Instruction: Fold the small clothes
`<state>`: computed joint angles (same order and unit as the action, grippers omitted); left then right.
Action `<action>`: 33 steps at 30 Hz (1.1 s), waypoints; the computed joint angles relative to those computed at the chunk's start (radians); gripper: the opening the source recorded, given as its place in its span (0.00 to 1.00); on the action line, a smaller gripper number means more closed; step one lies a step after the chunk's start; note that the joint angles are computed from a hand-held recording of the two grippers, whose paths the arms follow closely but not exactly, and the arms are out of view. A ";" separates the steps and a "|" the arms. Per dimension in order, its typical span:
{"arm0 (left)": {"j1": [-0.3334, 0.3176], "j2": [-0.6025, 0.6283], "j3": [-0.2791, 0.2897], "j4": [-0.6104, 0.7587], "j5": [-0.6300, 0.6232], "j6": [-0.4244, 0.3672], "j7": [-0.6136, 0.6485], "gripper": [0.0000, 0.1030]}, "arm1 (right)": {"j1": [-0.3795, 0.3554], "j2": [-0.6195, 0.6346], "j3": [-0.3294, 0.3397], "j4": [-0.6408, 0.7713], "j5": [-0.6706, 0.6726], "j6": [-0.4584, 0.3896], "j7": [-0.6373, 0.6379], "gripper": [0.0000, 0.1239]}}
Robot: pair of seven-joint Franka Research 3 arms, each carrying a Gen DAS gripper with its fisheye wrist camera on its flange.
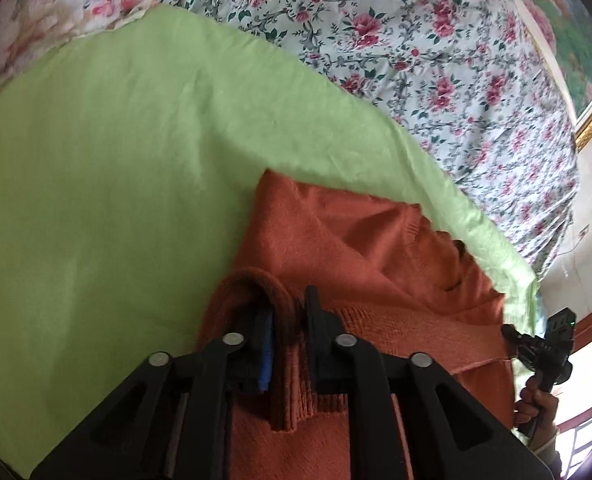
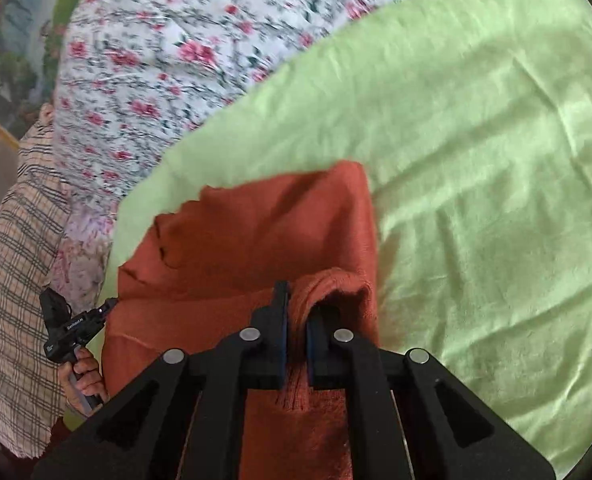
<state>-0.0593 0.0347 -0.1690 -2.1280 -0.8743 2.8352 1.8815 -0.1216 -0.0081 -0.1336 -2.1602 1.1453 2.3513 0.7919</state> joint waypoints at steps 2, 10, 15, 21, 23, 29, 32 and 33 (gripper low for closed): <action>-0.010 -0.056 -0.005 -0.051 -0.042 -0.016 0.042 0.27 | -0.004 -0.036 -0.004 -0.033 0.017 0.014 0.008 0.15; -0.164 -0.137 -0.011 -0.157 0.029 -0.078 0.102 0.45 | 0.084 -0.283 -0.012 -0.242 -0.035 0.018 -0.167 0.33; -0.152 -0.023 -0.010 -0.042 0.240 -0.054 -0.042 0.45 | 0.140 -0.237 0.060 -0.234 -0.307 0.092 -0.118 0.31; -0.098 0.121 0.013 0.129 0.526 0.004 -0.283 0.44 | 0.157 -0.102 0.044 -0.108 -0.332 0.224 -0.038 0.31; -0.104 0.155 0.048 0.174 0.649 0.035 -0.430 0.50 | 0.146 -0.052 0.048 -0.068 -0.351 0.317 0.066 0.31; -0.010 0.108 -0.010 0.119 0.627 0.077 -0.509 0.52 | 0.115 -0.044 0.038 -0.049 -0.208 0.337 0.079 0.31; 0.027 0.002 -0.064 -0.023 0.458 0.108 -0.381 0.52 | 0.119 -0.123 0.034 -0.130 -0.201 0.323 0.060 0.31; 0.015 -0.036 -0.062 -0.071 0.402 0.119 -0.344 0.52 | 0.123 -0.145 0.028 -0.155 -0.195 0.319 0.052 0.31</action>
<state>-0.0445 -0.0009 -0.2306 -2.1986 -0.4725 2.9538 1.5380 0.0012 -0.1535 -0.1052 -2.3148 0.9505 2.6704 0.8441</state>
